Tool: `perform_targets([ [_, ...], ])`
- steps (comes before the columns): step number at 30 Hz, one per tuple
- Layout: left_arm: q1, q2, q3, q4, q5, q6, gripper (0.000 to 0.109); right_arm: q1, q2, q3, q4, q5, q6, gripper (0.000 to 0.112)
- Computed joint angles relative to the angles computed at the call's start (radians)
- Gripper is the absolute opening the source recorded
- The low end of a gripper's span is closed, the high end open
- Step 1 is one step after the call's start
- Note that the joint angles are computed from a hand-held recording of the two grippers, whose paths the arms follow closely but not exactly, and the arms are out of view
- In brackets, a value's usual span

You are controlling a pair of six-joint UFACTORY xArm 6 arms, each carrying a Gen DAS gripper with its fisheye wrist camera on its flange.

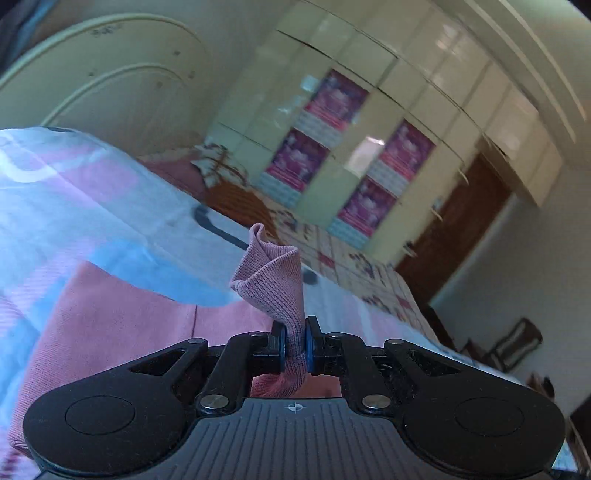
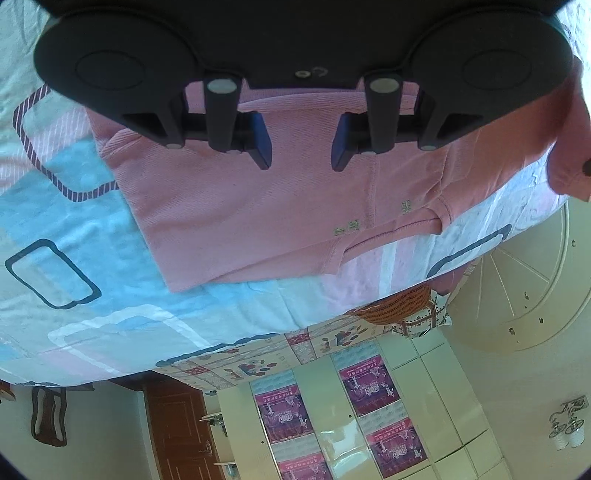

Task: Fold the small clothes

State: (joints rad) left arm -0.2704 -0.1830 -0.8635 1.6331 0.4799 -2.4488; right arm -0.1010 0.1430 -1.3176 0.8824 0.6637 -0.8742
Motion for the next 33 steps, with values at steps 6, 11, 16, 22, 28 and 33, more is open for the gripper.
perform_targets([
  [6,-0.181,0.321,-0.371,-0.278,0.070,0.414,0.009,-0.054,0.055,-0.073,0.031,0.055,0.025,0.036],
  [11,-0.244,0.509,-0.600,-0.483,0.079,0.698,0.009,-0.098,0.083,-0.117,0.058,0.125,0.020,0.036],
  [16,-0.280,0.652,-0.746,-0.727,0.092,0.981,0.023,-0.129,0.129,-0.181,0.056,0.221,0.039,0.043],
  [22,-0.363,0.435,-0.538,-0.463,0.242,0.771,0.079,-0.124,0.170,-0.227,0.078,0.317,0.021,0.058],
  [28,-0.450,0.054,-0.102,-0.497,0.550,0.663,0.068,-0.074,0.223,-0.254,0.049,0.373,0.075,0.053],
  [33,-0.451,-0.122,0.100,-0.670,0.651,0.663,0.061,-0.020,0.230,-0.248,0.031,0.351,0.051,0.044],
])
